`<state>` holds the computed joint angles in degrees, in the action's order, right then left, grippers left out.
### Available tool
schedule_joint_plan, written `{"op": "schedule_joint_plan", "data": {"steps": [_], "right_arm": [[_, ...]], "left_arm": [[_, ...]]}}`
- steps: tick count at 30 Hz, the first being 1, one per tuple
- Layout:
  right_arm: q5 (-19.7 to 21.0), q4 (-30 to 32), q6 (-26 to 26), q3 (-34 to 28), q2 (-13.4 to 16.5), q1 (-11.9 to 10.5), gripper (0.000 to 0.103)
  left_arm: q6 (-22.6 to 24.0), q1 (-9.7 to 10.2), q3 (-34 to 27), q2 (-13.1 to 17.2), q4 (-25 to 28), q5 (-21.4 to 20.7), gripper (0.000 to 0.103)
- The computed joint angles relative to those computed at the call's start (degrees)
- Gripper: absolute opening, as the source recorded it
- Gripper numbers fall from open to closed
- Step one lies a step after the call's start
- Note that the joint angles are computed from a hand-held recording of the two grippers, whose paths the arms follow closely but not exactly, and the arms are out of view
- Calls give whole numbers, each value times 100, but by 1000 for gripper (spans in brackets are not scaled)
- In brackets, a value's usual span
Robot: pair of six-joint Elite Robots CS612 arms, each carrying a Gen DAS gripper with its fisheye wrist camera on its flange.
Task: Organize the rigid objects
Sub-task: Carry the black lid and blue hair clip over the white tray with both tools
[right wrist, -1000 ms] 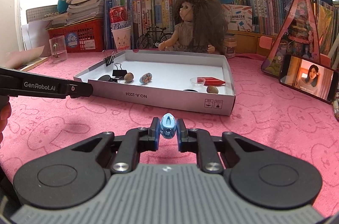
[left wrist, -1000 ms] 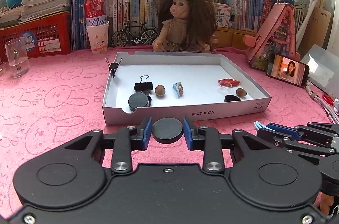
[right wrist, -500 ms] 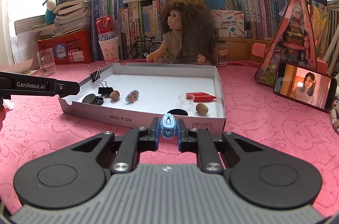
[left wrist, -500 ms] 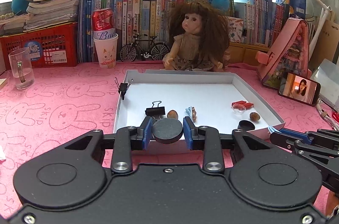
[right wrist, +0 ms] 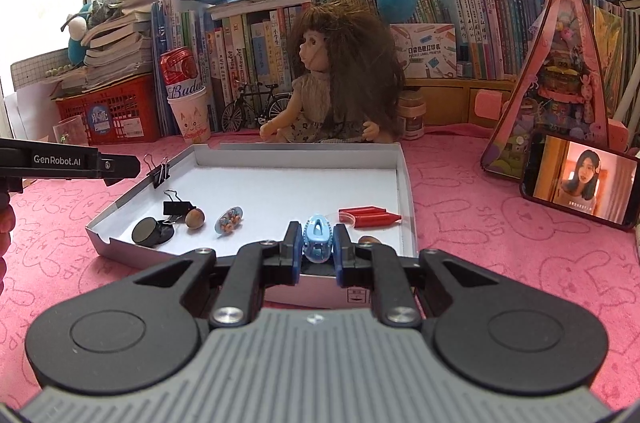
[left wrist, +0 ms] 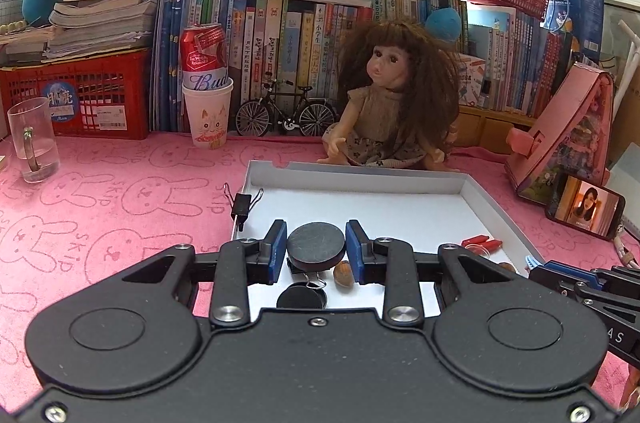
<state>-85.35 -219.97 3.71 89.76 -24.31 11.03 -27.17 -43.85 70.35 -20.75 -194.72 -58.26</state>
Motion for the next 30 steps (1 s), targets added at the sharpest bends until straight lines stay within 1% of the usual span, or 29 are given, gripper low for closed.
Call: {"op": "schedule_joint_plan", "data": {"steps": [3, 6, 12, 16, 19, 22, 25, 30], "right_arm": [[31, 108, 53, -92, 14, -21, 20], [82, 260, 111, -186, 5, -60, 20], [381, 645, 455, -406, -13, -175, 20], [496, 978, 607, -579, 1, -213, 20], [680, 1264, 759, -706, 12, -247, 20], [864, 1489, 918, -837, 44, -269, 20], [964, 1655, 1057, -960, 88, -266, 20], [1140, 1866, 1191, -1147, 168, -251, 20]], "left_arm": [[76, 41, -125, 45, 94, -22, 30], [46, 120, -248, 69, 219, -164, 30], [-244, 285, -618, 164, 675, -481, 30], [-378, 353, -883, 270, 993, -596, 30], [-471, 404, -1080, 343, 1250, -725, 30], [-479, 430, -1283, 426, 1523, -803, 30], [-453, 429, -1488, 518, 1794, -735, 30], [-403, 427, -1709, 633, 2014, -730, 30]]}}
